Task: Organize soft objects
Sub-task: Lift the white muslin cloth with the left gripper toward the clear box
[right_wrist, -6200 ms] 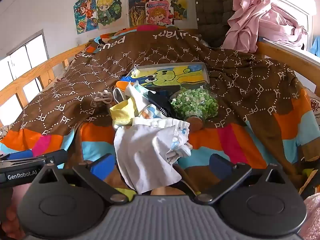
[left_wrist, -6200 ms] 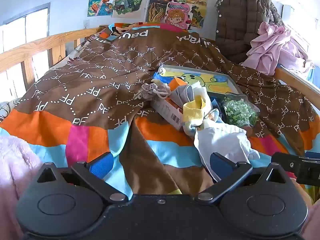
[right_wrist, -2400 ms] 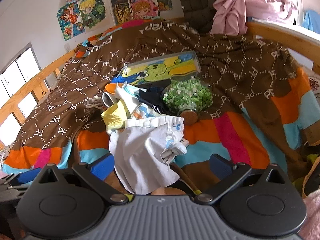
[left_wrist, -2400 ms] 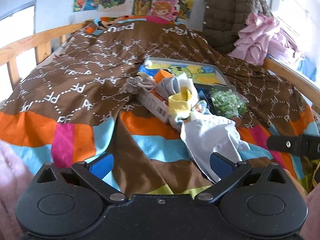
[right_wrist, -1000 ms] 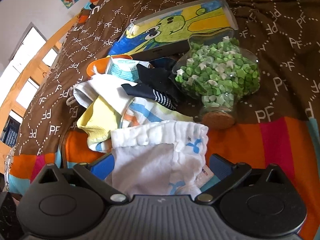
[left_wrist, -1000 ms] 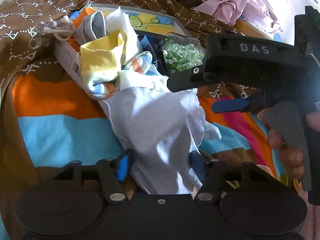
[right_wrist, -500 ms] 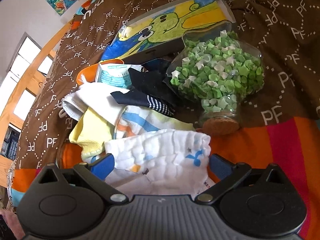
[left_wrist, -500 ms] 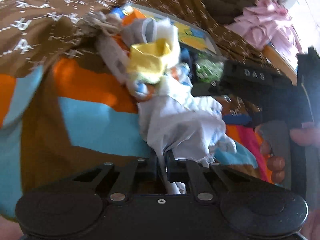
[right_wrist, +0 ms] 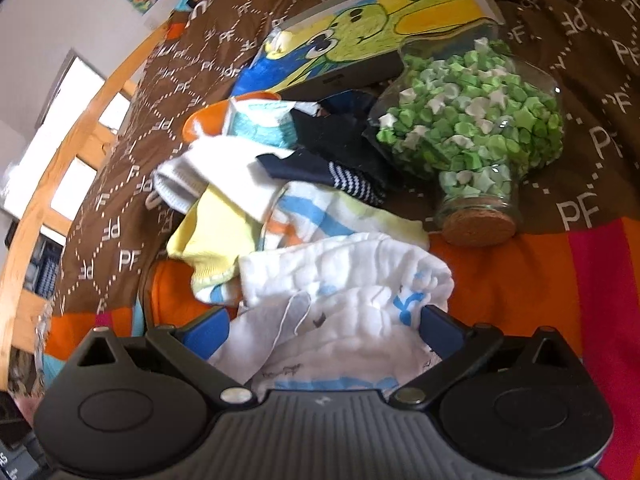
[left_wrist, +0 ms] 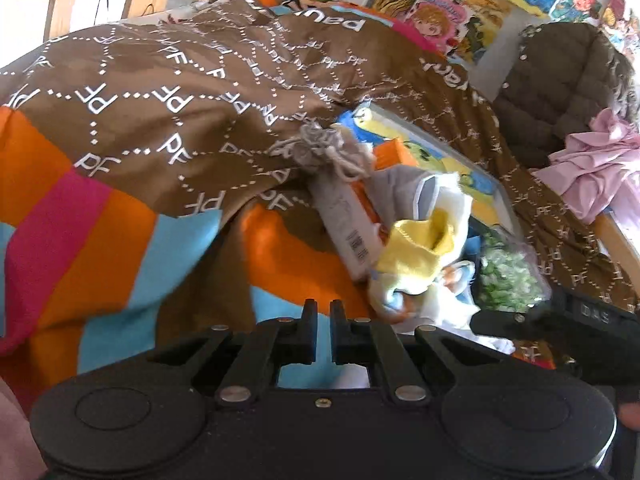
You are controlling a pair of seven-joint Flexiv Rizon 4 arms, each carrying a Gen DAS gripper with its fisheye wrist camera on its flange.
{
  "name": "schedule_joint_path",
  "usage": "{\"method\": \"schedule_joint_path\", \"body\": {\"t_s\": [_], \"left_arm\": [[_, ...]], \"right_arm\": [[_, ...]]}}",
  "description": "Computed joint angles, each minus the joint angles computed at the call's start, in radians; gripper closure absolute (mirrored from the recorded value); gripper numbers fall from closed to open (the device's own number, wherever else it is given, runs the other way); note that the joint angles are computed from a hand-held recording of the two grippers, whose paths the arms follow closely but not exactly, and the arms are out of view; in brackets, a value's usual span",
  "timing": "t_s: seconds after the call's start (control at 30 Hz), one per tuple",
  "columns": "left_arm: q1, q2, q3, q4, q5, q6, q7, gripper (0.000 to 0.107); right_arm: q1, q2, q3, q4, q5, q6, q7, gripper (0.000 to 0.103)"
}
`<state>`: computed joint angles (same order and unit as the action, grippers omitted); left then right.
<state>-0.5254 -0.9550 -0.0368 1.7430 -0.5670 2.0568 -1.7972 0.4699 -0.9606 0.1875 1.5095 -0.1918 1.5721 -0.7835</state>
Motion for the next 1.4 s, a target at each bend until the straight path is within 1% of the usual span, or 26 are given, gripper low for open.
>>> {"method": "schedule_joint_path", "body": {"t_s": [0.03,0.13,0.2,0.23,0.27,0.3,0.37,0.43,0.53,0.6,0.63,0.67,0.7,0.73,0.77,0.83,0.87,0.9,1.0,1.03,1.1,1.13,1.17,1.23,1.33,1.4], "left_arm": [[0.020,0.001,-0.021,0.001,0.017,-0.007,-0.006,0.101],[0.098,0.001,-0.096,0.000,0.126,-0.036,-0.013,0.101],[0.138,-0.005,-0.134,-0.010,0.196,-0.063,-0.009,0.096],[0.157,-0.007,-0.152,-0.018,0.228,-0.087,-0.003,0.088],[0.155,-0.010,-0.151,-0.022,0.240,-0.103,-0.003,0.084],[0.157,-0.012,-0.153,-0.026,0.251,-0.120,-0.002,0.082],[0.179,-0.014,-0.175,-0.031,0.277,-0.159,-0.003,0.067],[0.212,-0.019,-0.212,-0.033,0.312,-0.183,-0.001,0.057],[0.205,-0.022,-0.204,-0.044,0.343,-0.191,0.012,0.053],[0.206,-0.023,-0.206,-0.048,0.358,-0.202,0.022,0.062],[0.195,-0.021,-0.192,-0.052,0.355,-0.216,0.026,0.074],[0.160,-0.013,-0.149,-0.057,0.334,-0.237,0.025,0.085],[0.142,-0.009,-0.126,-0.057,0.323,-0.247,0.023,0.088],[0.135,-0.008,-0.116,-0.055,0.313,-0.246,0.015,0.095],[0.135,-0.007,-0.115,-0.051,0.306,-0.241,0.007,0.099],[0.132,-0.006,-0.109,-0.042,0.286,-0.225,-0.019,0.101],[0.124,-0.005,-0.095,-0.040,0.276,-0.220,-0.028,0.102],[0.096,-0.004,-0.061,-0.044,0.256,-0.219,-0.039,0.102],[0.011,-0.004,0.043,-0.051,0.187,-0.215,-0.073,0.103],[-0.009,-0.004,0.067,-0.050,0.168,-0.215,-0.082,0.103],[-0.042,-0.005,0.107,-0.047,0.131,-0.208,-0.103,0.103],[-0.054,-0.005,0.121,-0.044,0.117,-0.204,-0.110,0.103],[-0.063,-0.005,0.132,-0.042,0.104,-0.197,-0.117,0.103],[-0.068,-0.005,0.136,-0.039,0.090,-0.186,-0.123,0.103],[-0.069,-0.006,0.135,-0.036,0.078,-0.172,-0.120,0.103],[-0.068,-0.007,0.131,-0.036,0.074,-0.164,-0.113,0.103]], "right_arm": [[-0.003,0.000,0.006,0.001,-0.003,-0.003,-0.006,0.000],[-0.025,-0.003,0.038,-0.002,-0.002,-0.008,-0.024,0.000],[-0.043,-0.006,0.066,-0.002,0.005,-0.004,-0.035,0.000],[-0.056,-0.008,0.084,-0.004,0.008,-0.003,-0.043,0.000],[-0.071,-0.013,0.106,-0.007,0.011,-0.003,-0.053,0.000],[-0.082,-0.016,0.123,-0.009,0.015,0.000,-0.061,0.000],[-0.091,-0.019,0.137,-0.011,0.023,0.003,-0.069,0.000],[-0.096,-0.022,0.144,-0.014,0.030,0.007,-0.074,0.000],[-0.102,-0.024,0.154,-0.016,0.036,0.012,-0.082,0.000],[-0.101,-0.024,0.154,-0.016,0.038,0.012,-0.085,0.000],[-0.099,-0.023,0.151,-0.016,0.038,0.009,-0.086,0.000],[-0.096,-0.022,0.148,-0.016,0.037,0.006,-0.087,0.000],[-0.093,-0.020,0.143,-0.016,0.035,0.003,-0.089,0.000],[-0.088,-0.018,0.137,-0.014,0.034,0.000,-0.091,0.000],[-0.081,-0.016,0.128,-0.014,0.031,-0.006,-0.094,0.000],[-0.062,-0.010,0.105,-0.014,0.021,-0.023,-0.099,0.000],[-0.052,-0.008,0.093,-0.016,0.015,-0.033,-0.103,0.000],[-0.041,-0.005,0.080,-0.016,0.006,-0.045,-0.110,0.000],[0.020,0.014,0.008,-0.007,-0.039,-0.091,-0.136,0.000],[0.055,0.022,-0.035,-0.002,-0.065,-0.110,-0.144,0.000],[0.133,0.036,-0.131,0.015,-0.116,-0.135,-0.142,0.004],[0.174,0.042,-0.182,0.024,-0.149,-0.153,-0.138,0.007],[0.223,0.046,-0.242,0.035,-0.188,-0.171,-0.128,0.012],[0.272,0.049,-0.305,0.051,-0.246,-0.182,-0.111,0.016],[0.297,0.063,-0.339,0.078,-0.295,-0.172,-0.083,0.024],[0.296,0.073,-0.339,0.090,-0.311,-0.173,-0.067,0.027]]}}
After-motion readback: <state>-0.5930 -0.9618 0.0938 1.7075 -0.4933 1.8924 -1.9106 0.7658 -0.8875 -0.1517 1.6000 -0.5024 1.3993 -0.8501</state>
